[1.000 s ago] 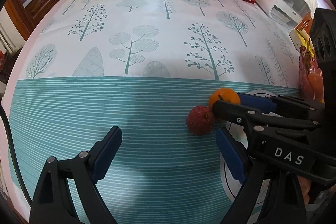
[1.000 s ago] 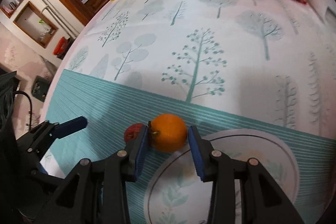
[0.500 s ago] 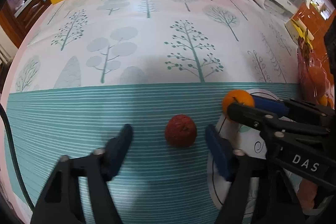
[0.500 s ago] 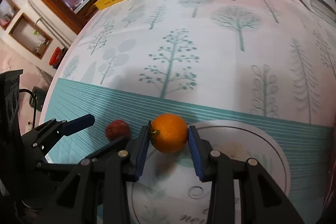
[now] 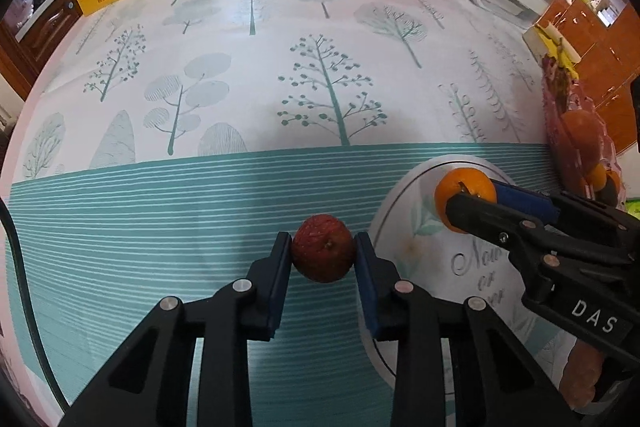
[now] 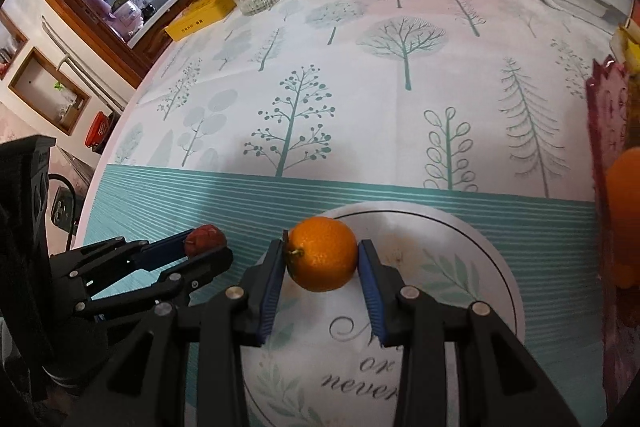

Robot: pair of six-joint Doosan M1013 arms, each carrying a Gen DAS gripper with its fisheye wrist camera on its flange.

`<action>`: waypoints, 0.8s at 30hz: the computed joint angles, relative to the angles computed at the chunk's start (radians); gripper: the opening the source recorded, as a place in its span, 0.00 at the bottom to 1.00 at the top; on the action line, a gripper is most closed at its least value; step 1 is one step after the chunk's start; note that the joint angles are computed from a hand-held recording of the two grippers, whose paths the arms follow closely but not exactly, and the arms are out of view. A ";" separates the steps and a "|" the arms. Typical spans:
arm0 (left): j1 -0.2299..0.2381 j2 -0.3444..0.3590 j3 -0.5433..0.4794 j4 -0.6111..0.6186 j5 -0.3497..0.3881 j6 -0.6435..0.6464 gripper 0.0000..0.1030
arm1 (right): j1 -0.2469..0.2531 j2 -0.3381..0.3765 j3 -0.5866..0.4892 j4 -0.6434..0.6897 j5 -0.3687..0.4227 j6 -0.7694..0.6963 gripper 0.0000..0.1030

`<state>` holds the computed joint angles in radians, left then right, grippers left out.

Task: Organize fruits
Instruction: 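Grasp the last lychee with the left gripper while the right gripper grasps the last tangerine, then carry the lychee and tangerine over the pink bowl and lower them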

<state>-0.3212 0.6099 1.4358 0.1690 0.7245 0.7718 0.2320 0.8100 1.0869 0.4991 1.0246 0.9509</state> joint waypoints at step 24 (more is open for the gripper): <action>-0.156 0.092 -0.401 0.194 0.091 0.055 0.29 | -0.185 -0.163 0.111 0.191 -0.160 -0.248 0.36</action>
